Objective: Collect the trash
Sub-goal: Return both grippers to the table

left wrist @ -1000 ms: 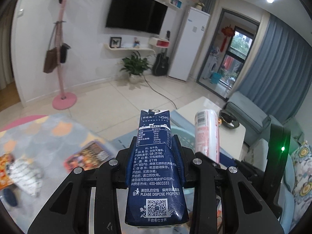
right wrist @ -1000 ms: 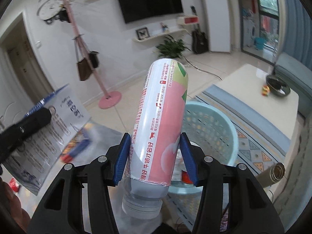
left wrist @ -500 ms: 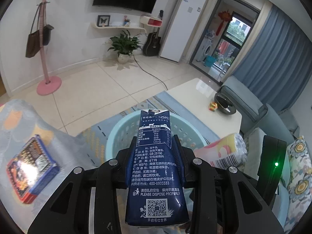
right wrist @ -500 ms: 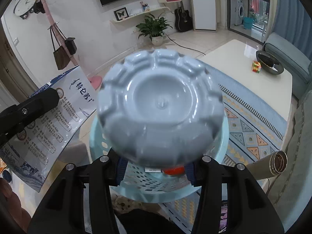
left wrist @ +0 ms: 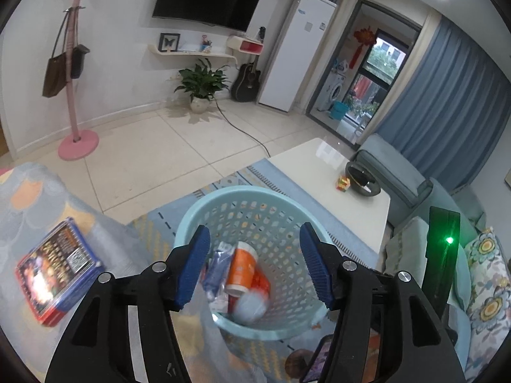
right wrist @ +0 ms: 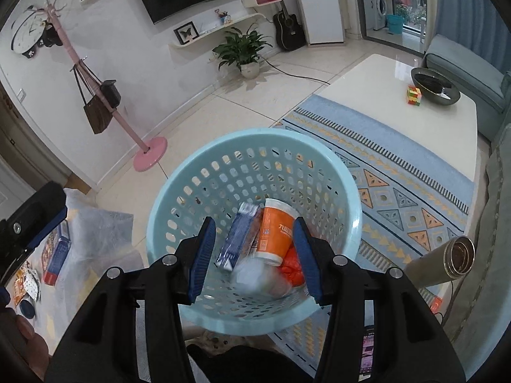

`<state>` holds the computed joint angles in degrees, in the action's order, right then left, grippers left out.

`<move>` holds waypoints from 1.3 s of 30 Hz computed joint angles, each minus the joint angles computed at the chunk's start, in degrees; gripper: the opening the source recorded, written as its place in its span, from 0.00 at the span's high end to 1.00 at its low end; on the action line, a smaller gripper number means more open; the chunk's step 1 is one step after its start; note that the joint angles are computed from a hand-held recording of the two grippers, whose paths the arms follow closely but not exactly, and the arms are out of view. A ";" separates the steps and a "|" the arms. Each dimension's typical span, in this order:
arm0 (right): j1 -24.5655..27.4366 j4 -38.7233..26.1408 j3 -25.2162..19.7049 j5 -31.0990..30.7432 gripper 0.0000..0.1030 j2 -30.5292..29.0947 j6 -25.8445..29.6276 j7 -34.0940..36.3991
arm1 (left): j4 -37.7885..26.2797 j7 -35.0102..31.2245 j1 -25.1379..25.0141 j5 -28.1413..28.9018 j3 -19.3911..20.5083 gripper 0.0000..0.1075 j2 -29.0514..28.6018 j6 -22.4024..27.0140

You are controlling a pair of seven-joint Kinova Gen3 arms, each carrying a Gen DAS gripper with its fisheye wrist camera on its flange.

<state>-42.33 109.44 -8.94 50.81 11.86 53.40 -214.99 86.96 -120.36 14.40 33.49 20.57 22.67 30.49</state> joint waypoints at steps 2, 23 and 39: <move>-0.53 -0.43 -0.27 0.35 0.54 -0.28 0.96 0.03 | 1.31 -1.28 -1.33 1.22 0.64 0.47 -1.28 -0.38; -12.82 -19.47 -2.05 9.22 0.54 5.65 14.20 11.13 | 20.17 -19.63 -11.55 23.10 -14.82 0.32 -25.67 2.13; -20.20 -40.35 4.84 5.06 0.46 18.34 10.38 31.41 | 21.44 -17.96 -24.26 15.42 -33.58 0.26 -27.72 4.80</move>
